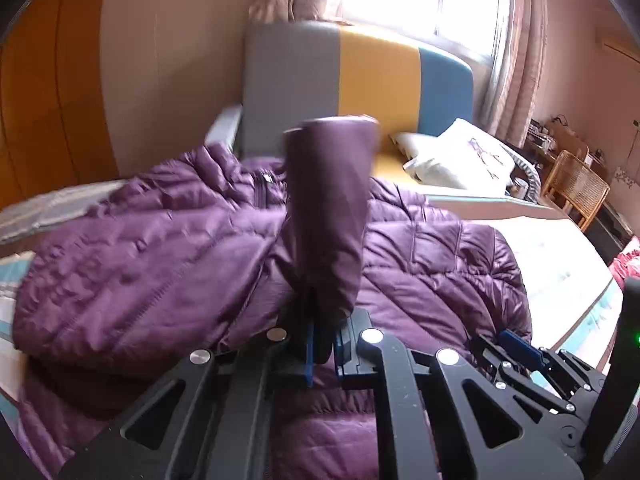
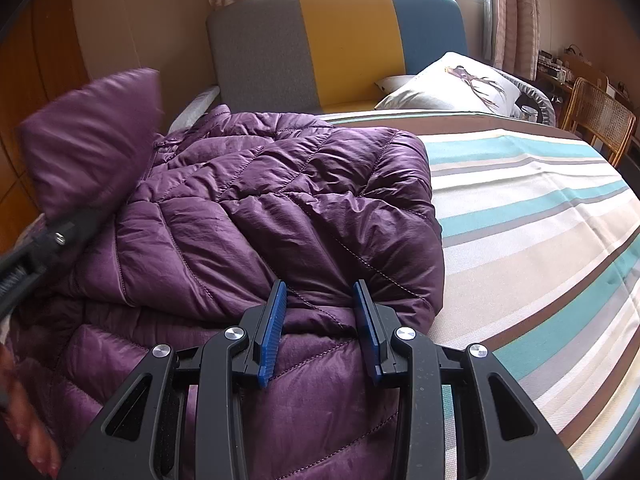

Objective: Fold large clothes

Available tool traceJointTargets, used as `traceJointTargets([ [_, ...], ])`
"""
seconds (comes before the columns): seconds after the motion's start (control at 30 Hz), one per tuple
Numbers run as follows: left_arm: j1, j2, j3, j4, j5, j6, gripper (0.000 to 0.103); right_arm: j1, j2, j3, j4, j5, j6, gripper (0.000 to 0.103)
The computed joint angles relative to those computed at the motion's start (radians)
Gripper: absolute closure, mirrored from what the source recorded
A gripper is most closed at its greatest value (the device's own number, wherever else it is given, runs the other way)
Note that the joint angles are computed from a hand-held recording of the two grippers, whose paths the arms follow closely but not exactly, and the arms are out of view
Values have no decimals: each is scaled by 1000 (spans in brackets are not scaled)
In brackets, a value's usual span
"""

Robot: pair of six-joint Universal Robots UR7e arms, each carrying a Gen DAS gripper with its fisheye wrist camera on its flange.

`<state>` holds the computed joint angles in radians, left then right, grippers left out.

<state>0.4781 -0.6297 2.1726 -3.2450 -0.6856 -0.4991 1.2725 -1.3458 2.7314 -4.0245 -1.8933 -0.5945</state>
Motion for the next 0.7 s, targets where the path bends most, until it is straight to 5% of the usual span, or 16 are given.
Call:
traceJointTargets([
  [0.07,24,-1,5,-34,-63,12,94,0,0,0,0,0,0,68],
  [0.2,53,8,13,-129,-185,63,61,0,-2,1,1,0,-1,68],
  [0.4,7,-28,91,-218,-233,98,27,1,5,-1,-5,-2,-2,68],
  [0.57,-45,-99,195,-270,-199,167,18,0,4,0,-5,-3,-3,69],
  [0.7,-35,-172,232,-181,-57,129,18,2,8,-1,-9,-4,-3,68],
])
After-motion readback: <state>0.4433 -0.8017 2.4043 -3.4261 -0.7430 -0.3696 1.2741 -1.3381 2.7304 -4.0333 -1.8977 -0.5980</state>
